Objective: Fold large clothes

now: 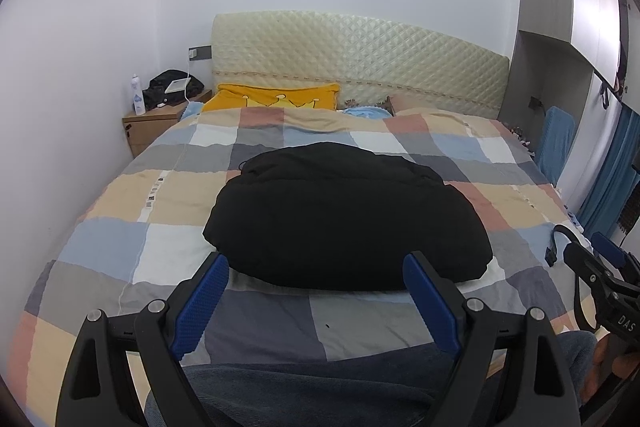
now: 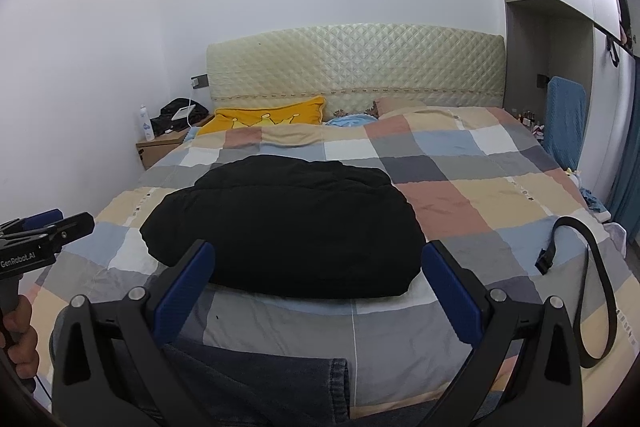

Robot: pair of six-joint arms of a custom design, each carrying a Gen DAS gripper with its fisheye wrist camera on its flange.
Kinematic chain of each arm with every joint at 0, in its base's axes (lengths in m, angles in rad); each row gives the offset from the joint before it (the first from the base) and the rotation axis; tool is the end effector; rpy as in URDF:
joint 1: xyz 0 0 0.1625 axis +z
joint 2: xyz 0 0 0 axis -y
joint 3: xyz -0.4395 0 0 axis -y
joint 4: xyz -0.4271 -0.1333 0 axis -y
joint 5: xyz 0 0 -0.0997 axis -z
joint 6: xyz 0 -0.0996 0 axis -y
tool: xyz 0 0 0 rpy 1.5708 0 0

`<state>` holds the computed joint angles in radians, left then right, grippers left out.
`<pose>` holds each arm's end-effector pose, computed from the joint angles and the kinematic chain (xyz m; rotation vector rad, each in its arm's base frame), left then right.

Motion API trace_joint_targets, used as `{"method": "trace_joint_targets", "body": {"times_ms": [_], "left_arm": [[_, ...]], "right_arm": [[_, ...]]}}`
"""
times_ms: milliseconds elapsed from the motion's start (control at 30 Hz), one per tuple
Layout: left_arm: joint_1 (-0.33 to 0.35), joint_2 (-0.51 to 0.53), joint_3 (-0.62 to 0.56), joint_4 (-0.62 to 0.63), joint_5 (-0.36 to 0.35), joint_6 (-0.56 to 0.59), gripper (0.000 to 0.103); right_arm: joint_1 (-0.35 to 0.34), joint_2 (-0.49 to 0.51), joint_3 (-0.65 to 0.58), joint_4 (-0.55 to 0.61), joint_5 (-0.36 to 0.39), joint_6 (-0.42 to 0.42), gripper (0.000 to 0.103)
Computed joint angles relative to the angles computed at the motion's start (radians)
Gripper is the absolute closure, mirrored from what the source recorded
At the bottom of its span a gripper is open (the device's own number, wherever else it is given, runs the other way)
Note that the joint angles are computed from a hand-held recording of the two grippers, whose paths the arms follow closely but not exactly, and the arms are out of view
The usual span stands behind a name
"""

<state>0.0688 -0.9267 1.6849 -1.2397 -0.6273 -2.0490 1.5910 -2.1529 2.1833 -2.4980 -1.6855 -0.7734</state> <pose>-0.5523 -0.2525 0.1048 0.0536 2.0425 -1.2155 0.1284 -0.3223 0.5328 0.9044 -2.3373 1.0679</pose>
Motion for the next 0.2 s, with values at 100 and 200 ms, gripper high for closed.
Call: {"method": "trace_joint_targets", "body": {"times_ms": [100, 200], "left_arm": [[-0.001, -0.001, 0.0, 0.004, 0.0, -0.003, 0.014], [-0.002, -0.005, 0.003, 0.0, 0.002, -0.001, 0.014]], "right_arm": [[-0.001, -0.005, 0.0, 0.003, 0.006, -0.001, 0.0], [-0.002, -0.008, 0.003, 0.001, 0.008, -0.009, 0.0]]}}
